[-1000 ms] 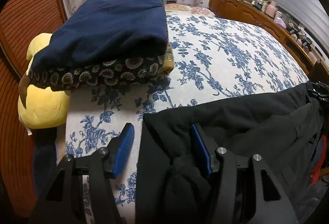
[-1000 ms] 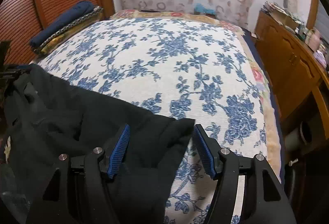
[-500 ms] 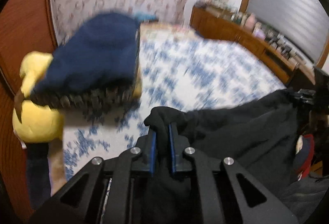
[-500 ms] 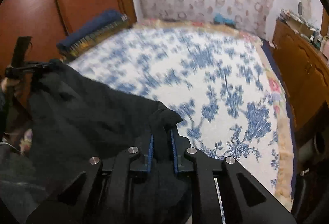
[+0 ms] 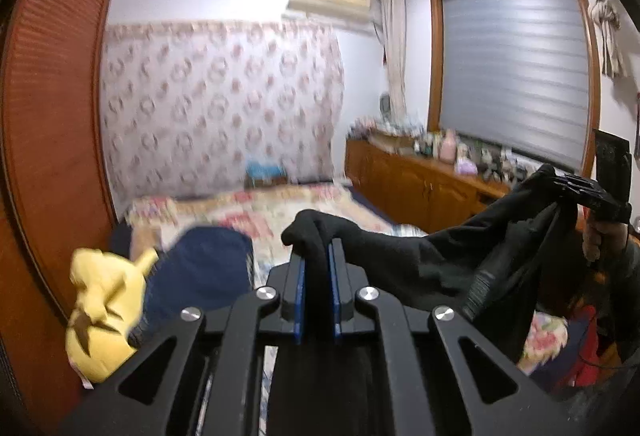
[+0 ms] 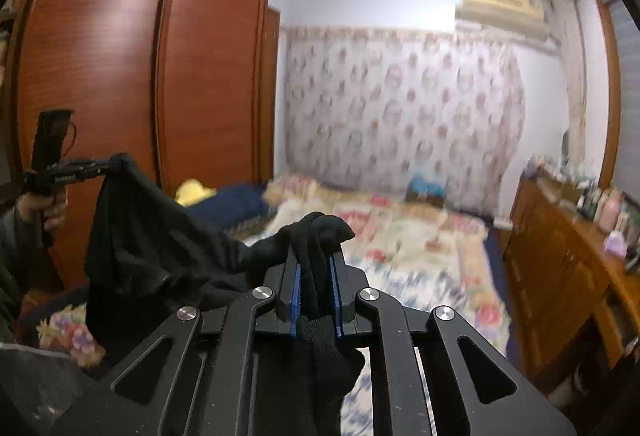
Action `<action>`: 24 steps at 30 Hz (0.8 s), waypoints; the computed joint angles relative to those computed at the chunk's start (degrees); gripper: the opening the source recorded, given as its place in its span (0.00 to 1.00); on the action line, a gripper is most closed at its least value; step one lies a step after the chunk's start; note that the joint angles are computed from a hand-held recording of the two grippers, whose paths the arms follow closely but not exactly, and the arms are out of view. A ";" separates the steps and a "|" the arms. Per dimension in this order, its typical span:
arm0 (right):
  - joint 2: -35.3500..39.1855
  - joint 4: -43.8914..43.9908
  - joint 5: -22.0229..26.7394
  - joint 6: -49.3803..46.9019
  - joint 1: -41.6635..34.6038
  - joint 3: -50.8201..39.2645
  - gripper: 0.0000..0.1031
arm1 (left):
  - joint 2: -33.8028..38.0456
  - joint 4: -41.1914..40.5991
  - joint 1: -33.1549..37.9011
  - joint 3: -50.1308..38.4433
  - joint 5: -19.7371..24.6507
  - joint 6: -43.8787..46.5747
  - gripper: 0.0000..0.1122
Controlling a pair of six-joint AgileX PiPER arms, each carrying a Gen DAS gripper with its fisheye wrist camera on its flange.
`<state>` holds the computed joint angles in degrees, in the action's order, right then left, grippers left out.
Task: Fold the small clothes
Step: 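Grasp the black T-shirt edge with both grippers, lift and shake it out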
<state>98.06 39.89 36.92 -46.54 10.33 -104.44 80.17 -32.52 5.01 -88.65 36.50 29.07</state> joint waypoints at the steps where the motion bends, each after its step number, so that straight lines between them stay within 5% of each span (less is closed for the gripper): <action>1: -0.32 -0.58 0.61 0.77 -0.06 -1.79 0.09 | -0.38 -0.73 0.94 -1.54 0.52 0.28 0.07; 14: -5.55 -14.31 1.14 9.06 0.24 -13.05 0.09 | -0.97 -3.51 6.81 -17.03 4.55 0.83 0.07; 24: -9.72 -14.72 1.29 7.93 -2.44 -10.08 0.09 | -2.30 -6.02 6.19 -16.07 2.61 3.26 0.07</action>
